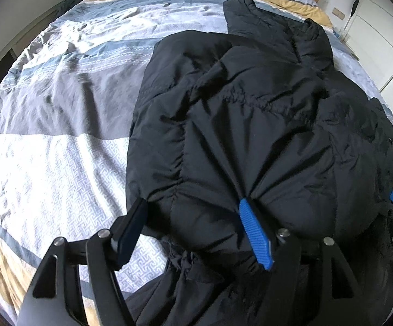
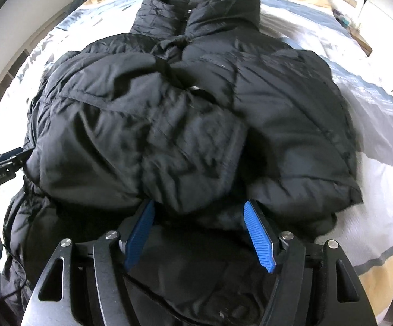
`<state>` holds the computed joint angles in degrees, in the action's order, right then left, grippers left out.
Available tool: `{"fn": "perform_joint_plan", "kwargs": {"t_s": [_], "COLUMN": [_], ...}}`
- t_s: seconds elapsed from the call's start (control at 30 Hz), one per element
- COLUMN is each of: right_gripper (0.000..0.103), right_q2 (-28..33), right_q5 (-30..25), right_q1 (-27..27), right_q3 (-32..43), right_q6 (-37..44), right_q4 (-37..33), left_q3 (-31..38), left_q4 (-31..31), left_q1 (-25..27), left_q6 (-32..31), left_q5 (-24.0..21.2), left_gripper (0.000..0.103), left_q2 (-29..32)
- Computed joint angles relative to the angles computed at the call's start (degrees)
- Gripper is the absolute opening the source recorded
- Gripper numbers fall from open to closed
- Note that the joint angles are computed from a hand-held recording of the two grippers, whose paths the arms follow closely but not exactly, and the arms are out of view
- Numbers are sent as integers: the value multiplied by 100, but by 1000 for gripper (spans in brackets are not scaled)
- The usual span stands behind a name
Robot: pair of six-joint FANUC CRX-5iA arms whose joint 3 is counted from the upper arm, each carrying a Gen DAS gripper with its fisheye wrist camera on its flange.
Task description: Fold large clothes
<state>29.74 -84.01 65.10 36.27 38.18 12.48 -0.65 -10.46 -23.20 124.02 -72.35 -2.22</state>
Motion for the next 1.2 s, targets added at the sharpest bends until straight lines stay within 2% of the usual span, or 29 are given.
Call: {"fn": "perform_joint_plan", "kwargs": {"t_s": [0.33,0.47,0.57,0.67,0.83,0.97,1.03,1.13,1.2], "right_gripper": [68,75,77,77,77,77,77,77,77], "right_q2": [-698,-962,-1124,-1260,-1365,-1103,-859,-314,220], "right_q5": [168,446,667,867,1216,1421,1566,1680,1662], "right_q1": [-96,-225,-343,-496,-897,-1283,-1470,-1731,-1938], "right_q3": [-982,-1308,-1477,-1607,-1758,-1426,-1076,-261,591], "right_q6": [-300,-326,-350,-376,-414,-232,-46,359,689], "right_q4": [66,196,397,547,685,579,462,216,-150], "left_q3": [214,352,541,596,587,822,1007,1261,1678], "left_q4": [-215,-194,-240,-209,61,275,581,1274,1585], "left_q1": [-188,-173,-160,-25,503,959,1213,1574,1686], "left_q6": [169,222,187,161,87,-221,-506,-938,-1304], "left_q5": [-411,-615,-764,-756,-686,-410,-93,429,572], "left_gripper": [69,69,69,69,69,69,69,69,69], "left_q2": [52,89,143,99,-70,56,283,755,1285]}}
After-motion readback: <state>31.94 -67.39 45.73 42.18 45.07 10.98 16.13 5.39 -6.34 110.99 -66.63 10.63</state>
